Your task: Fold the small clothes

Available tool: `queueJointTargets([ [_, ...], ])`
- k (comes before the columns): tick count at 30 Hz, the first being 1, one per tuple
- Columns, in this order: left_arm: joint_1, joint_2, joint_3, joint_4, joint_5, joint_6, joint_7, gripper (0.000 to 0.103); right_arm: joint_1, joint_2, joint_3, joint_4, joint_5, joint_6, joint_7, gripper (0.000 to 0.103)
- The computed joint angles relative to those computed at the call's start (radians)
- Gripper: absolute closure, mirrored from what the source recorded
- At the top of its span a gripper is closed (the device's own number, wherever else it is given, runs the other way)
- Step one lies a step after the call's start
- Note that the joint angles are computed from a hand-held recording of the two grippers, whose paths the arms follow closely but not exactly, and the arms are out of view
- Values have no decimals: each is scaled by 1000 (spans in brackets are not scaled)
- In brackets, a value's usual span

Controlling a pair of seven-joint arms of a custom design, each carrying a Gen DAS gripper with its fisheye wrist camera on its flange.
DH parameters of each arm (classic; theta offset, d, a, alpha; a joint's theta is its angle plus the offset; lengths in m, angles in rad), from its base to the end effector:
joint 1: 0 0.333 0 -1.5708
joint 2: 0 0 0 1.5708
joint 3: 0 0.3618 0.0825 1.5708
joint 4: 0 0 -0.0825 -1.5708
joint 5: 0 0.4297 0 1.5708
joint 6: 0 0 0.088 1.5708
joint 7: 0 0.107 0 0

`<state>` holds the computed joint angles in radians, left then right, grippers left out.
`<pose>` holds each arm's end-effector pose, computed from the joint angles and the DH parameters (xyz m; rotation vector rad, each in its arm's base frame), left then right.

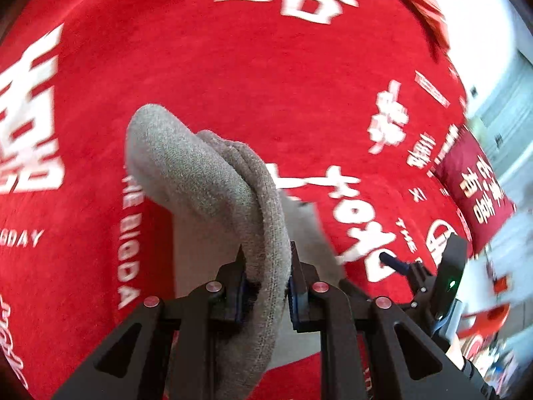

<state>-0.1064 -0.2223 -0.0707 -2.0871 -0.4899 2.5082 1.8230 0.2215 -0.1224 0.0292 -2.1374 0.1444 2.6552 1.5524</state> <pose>0.5615 -0.1005 0.6246 -1.8210 2.0767 -1.0339 0.5777 0.1445 0.5585 -1.9419 1.6457 -0.4168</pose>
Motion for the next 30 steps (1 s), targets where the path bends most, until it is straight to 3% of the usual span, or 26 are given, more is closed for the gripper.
queueJointTargets([
  [6, -31, 123, -97, 48, 184, -16, -158, 83, -26, -69, -45, -101, 69, -9, -19, 2],
  [11, -69, 204, -142, 57, 400, -4, -317, 83, -36, -88, -66, -148, 126, -13, -62, 2],
  [13, -77, 213, -140, 63, 423, -24, -340, 78, -37, -99, -72, -158, 151, -21, -81, 2],
  [14, -77, 208, -135, 68, 386, -37, -321, 71, -35, -105, -78, -164, 166, -20, -99, 2],
  [15, -75, 199, -129, 71, 333, -45, -288, 51, -35, -109, -81, -168, 178, -18, -113, 2],
  [16, -72, 188, -122, 74, 272, -51, -258, 24, -33, -111, -85, -170, 191, -18, -128, 2],
  [18, -65, 156, -112, 72, 228, -31, -277, 1, -35, -123, -86, -175, 206, -24, -143, 2],
  [21, -65, 111, -84, 75, 108, -16, -203, 1, -27, -140, -99, -180, 254, -33, -176, 2],
  [23, -54, 85, -74, 70, 109, -8, -190, 1, 1, -155, -126, -180, 348, -49, -240, 2],
  [27, -2, 15, -81, -29, 284, 55, -292, 1, 67, -186, -187, -169, 644, -141, -397, 2],
  [30, 51, -33, -94, -128, 446, 76, -402, 1, 73, -192, -168, -158, 751, -185, -450, 2],
])
